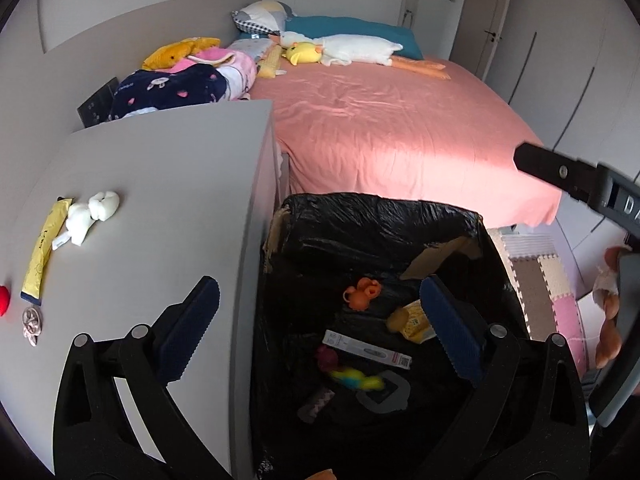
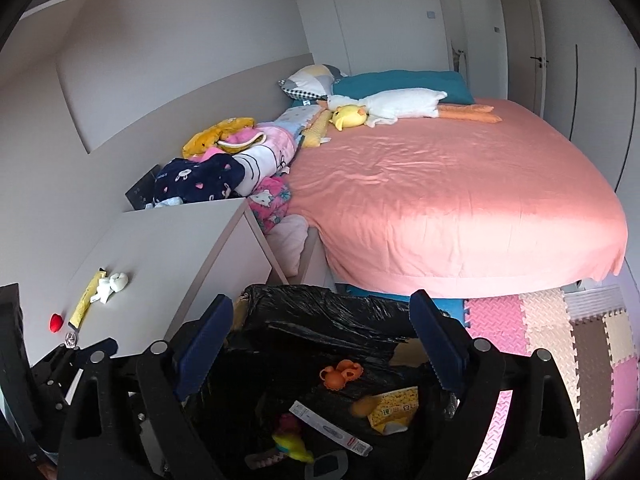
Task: Collect trash
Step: 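Open both tools to drop the toys into the bag, then move both tools back over the desk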
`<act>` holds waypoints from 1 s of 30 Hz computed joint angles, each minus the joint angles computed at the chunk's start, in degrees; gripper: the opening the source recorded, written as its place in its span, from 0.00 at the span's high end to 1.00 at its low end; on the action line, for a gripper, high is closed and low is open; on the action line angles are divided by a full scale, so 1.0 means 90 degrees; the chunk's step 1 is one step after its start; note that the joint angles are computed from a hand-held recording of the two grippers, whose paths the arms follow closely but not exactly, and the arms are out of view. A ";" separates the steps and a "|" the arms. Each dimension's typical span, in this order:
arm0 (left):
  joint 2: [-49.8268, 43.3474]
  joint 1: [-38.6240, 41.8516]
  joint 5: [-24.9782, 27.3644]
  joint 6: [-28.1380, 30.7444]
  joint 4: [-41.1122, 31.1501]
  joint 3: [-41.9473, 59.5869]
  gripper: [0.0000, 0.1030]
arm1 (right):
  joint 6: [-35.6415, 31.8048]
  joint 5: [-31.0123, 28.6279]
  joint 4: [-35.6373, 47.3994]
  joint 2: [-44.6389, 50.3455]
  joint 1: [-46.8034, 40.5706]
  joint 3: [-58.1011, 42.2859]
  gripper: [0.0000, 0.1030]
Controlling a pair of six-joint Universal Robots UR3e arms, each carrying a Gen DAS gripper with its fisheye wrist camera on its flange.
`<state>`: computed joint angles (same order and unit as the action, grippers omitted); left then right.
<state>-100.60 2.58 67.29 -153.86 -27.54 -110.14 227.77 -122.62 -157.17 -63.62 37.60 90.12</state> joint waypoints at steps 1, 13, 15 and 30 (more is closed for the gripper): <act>0.0020 0.0026 -0.0007 0.0002 -0.0008 -0.0011 0.06 | -0.0014 0.0051 -0.0049 0.0034 -0.0011 -0.0003 0.13; -0.0055 0.0393 0.0171 -0.0021 0.0249 -0.0104 0.06 | -0.0431 0.0434 0.0168 0.0894 0.0010 -0.1195 0.13; -0.0079 0.0504 0.0190 -0.0001 0.0303 -0.0121 0.06 | -0.0493 0.0517 0.0225 0.1076 0.0020 -0.1457 0.13; -0.0208 0.1598 0.0185 0.0304 0.0539 -0.0227 0.06 | -0.0952 0.1020 0.1609 0.3162 0.0248 -0.5001 0.13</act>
<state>-102.47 16.96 68.95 -151.12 -22.69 -112.18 219.20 -113.44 -142.69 -35.16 39.84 45.11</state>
